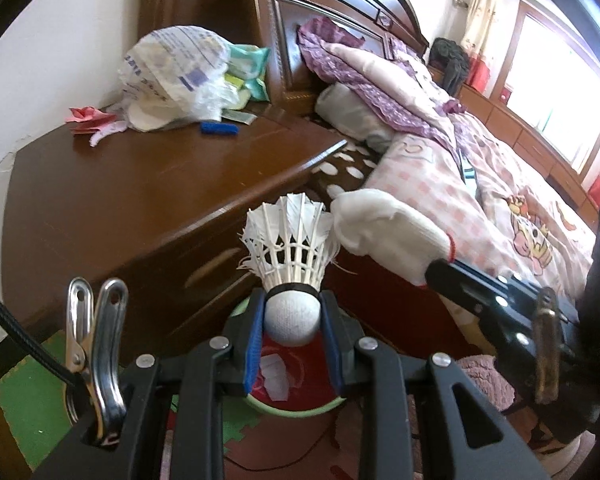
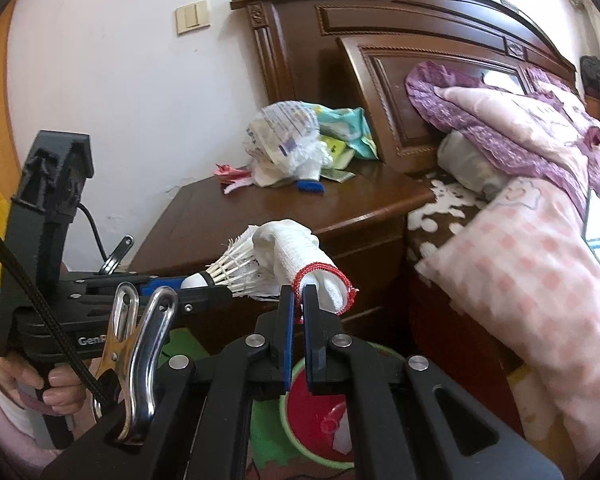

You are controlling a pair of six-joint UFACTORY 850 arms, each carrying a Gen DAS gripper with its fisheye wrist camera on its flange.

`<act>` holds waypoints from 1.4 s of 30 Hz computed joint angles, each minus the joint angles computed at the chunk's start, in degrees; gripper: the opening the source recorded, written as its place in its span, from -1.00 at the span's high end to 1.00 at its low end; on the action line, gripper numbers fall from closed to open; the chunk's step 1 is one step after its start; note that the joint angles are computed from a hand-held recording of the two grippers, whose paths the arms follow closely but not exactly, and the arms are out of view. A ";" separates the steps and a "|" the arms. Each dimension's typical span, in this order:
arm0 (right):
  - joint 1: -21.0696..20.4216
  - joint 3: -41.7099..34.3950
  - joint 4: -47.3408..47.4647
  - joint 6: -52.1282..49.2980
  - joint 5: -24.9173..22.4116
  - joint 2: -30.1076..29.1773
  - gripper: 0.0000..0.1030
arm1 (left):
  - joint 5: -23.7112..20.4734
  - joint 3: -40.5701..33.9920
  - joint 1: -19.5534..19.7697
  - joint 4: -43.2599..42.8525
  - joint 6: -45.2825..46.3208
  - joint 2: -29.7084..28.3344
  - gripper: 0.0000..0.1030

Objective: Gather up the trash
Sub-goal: 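Carry the shuttlecock and glove over the red trash bin with both grippers, then open both grippers to drop the shuttlecock and glove into the bin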

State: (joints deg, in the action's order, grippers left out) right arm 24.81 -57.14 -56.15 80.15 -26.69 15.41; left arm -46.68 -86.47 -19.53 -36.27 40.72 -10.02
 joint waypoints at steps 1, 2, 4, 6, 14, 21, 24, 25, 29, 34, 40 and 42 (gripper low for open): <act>0.01 0.35 -0.07 0.27 -0.28 0.16 0.91 | 0.14 0.57 -0.39 0.15 -0.09 0.20 0.47; -0.17 0.85 0.26 0.33 -0.59 0.38 0.91 | 0.22 0.99 -0.69 0.39 -0.25 0.33 0.47; -0.40 1.83 0.54 0.75 -1.61 0.79 0.91 | 0.24 1.71 -1.36 1.08 -0.61 0.38 0.47; -0.77 2.80 0.94 1.08 -1.93 1.16 0.91 | 0.40 2.32 -1.93 1.68 -0.81 0.31 0.47; -2.18 5.58 4.74 0.15 -1.63 1.07 0.91 | 2.07 5.42 -3.68 3.23 -1.41 -0.73 0.47; -3.65 6.45 10.19 -2.01 -0.26 -1.47 0.91 | 5.04 7.50 -4.88 4.85 -1.66 -2.60 0.47; -4.40 6.81 12.46 -2.95 0.80 -3.06 0.91 | 6.08 8.18 -5.52 5.67 -2.08 -3.40 0.47; -4.58 6.86 13.12 -3.25 1.04 -3.40 0.91 | 6.34 8.21 -5.69 5.95 -2.25 -3.87 0.47; -5.71 6.87 16.98 -5.89 1.82 -5.41 0.91 | 7.70 8.60 -6.44 6.92 -2.68 -5.14 0.47; -7.18 6.96 22.57 -10.34 2.49 -7.49 0.91 | 8.08 7.95 -7.15 8.33 -4.37 -7.63 0.47; -8.79 6.14 28.59 -15.85 2.68 -10.11 0.91 | 6.71 7.32 -6.94 8.79 -5.62 -10.11 0.47; -8.90 5.93 29.25 -16.39 2.08 -10.73 0.91 | 5.72 6.70 -6.69 8.41 -6.14 -11.15 0.47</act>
State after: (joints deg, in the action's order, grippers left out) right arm 15.92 -51.21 -26.89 63.76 -24.61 4.68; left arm -40.97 -79.78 -26.22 -27.86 34.58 -21.18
